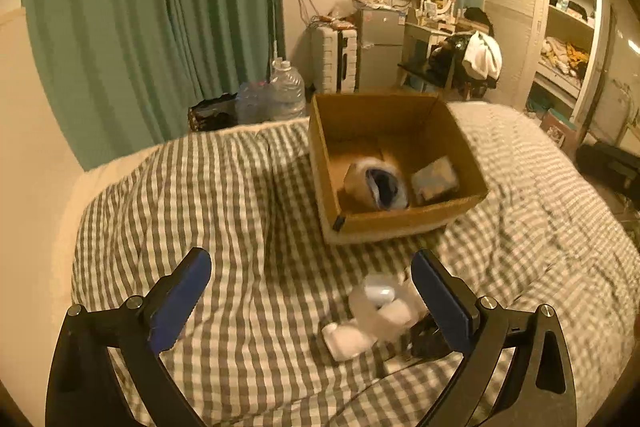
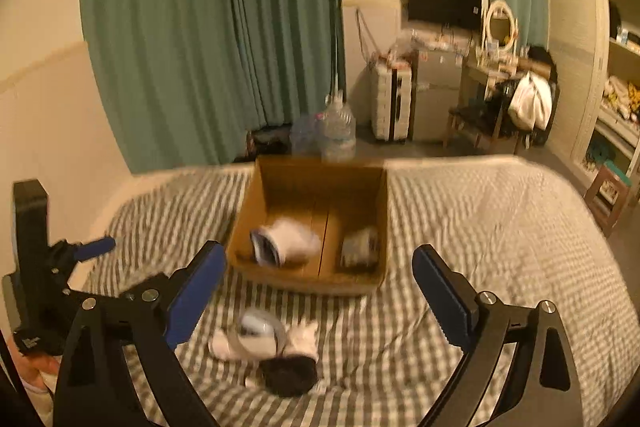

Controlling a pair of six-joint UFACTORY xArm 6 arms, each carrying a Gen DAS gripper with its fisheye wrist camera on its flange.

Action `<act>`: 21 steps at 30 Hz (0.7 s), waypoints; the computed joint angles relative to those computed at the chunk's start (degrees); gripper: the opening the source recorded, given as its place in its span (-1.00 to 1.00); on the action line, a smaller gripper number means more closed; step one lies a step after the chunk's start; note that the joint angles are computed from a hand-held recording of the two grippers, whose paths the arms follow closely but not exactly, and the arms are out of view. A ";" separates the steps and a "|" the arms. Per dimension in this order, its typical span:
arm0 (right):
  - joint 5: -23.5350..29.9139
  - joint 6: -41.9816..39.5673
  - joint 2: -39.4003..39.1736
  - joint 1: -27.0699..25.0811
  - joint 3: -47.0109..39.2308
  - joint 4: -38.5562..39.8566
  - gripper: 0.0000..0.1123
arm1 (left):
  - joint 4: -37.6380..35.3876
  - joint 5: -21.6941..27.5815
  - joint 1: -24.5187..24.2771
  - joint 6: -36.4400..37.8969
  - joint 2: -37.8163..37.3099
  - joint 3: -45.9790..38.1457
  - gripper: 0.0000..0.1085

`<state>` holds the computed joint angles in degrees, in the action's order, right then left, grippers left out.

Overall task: Organize objects
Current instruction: 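Withdraw both grippers from the box toward the remaining items, then grasp the dark translucent cup-shaped case with the right gripper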

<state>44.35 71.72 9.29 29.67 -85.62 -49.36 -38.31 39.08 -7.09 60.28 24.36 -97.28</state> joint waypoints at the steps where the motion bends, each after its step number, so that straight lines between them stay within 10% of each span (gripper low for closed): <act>1: -1.13 0.41 0.69 -0.44 1.18 0.81 0.69 | -0.40 -1.89 -0.21 0.60 0.24 1.61 0.89; 12: -11.36 -1.13 10.32 -3.09 6.57 10.65 0.69 | 1.44 -9.25 -0.99 1.92 4.69 7.84 0.90; 21: -9.86 -14.29 14.95 -3.05 3.83 24.63 0.69 | 5.00 -6.56 -0.33 -0.70 6.38 7.67 0.90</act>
